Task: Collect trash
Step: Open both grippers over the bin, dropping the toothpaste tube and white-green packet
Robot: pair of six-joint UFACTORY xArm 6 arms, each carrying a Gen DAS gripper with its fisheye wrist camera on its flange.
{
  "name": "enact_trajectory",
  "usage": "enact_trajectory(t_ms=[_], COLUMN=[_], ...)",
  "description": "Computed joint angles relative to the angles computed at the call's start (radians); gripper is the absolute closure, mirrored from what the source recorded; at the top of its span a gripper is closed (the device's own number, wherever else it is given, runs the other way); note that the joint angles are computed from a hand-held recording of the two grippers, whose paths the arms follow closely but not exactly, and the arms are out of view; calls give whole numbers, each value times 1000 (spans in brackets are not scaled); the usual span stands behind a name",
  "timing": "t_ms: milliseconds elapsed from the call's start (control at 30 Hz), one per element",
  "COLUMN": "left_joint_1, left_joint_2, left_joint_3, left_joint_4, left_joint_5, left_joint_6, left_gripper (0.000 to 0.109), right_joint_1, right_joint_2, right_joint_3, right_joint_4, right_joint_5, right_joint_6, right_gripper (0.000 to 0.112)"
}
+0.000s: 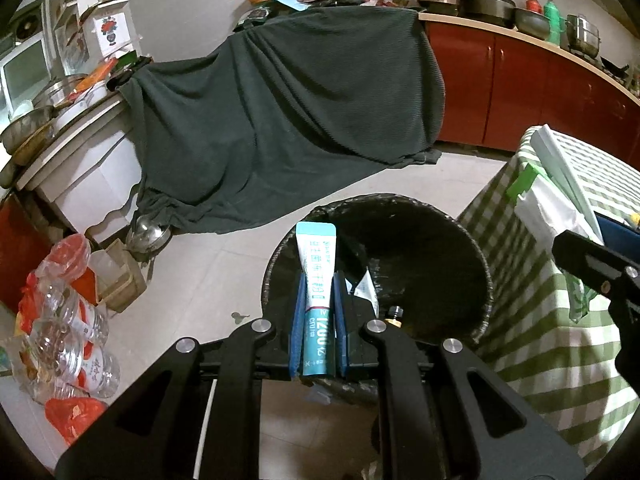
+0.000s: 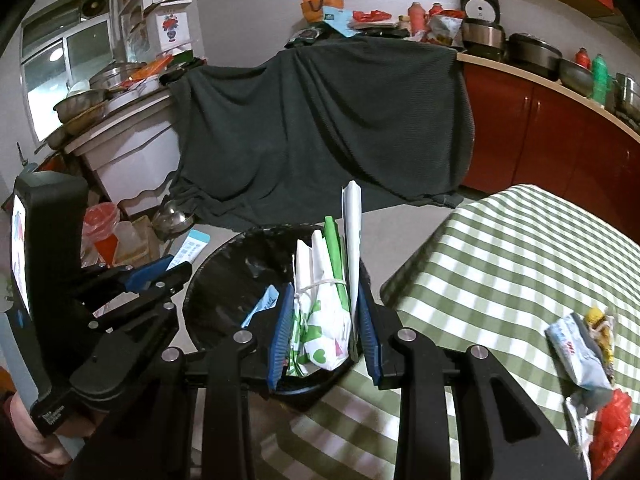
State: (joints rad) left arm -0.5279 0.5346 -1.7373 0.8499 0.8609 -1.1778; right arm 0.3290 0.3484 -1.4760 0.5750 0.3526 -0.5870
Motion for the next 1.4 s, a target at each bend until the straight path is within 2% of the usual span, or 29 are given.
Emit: enact_trajectory(t_ms=[733,833,867,933,1067,1400], left_joint_1=[78,85,88,92,96,67], left_joint_2=[97,120,126,134,127,79], left_joint_3=[-84,-107,-114,-120,-107,-76], left_joint_4=[-44,-53,-60,-70,-70,-44], left_joint_5=[-33,-31,-30,-32,-34,-33], left_joint_6=[72,87,94,98,92,53], left_gripper=[94,91,83,80,73,65], right_joint_1=[39,38,37,35,33,9], right_joint_2=[183,219,225,236,221,102], right_joint_3=[-245,-294,-300,-315,-294,-144], right_joint_4=[-167,-203,-213,-222,-220,-162], right_joint_5=[110,138,138,144,125,40], right_joint_6=[174,214,227,239,238,175], right_gripper=[79,76,75,74,71,68])
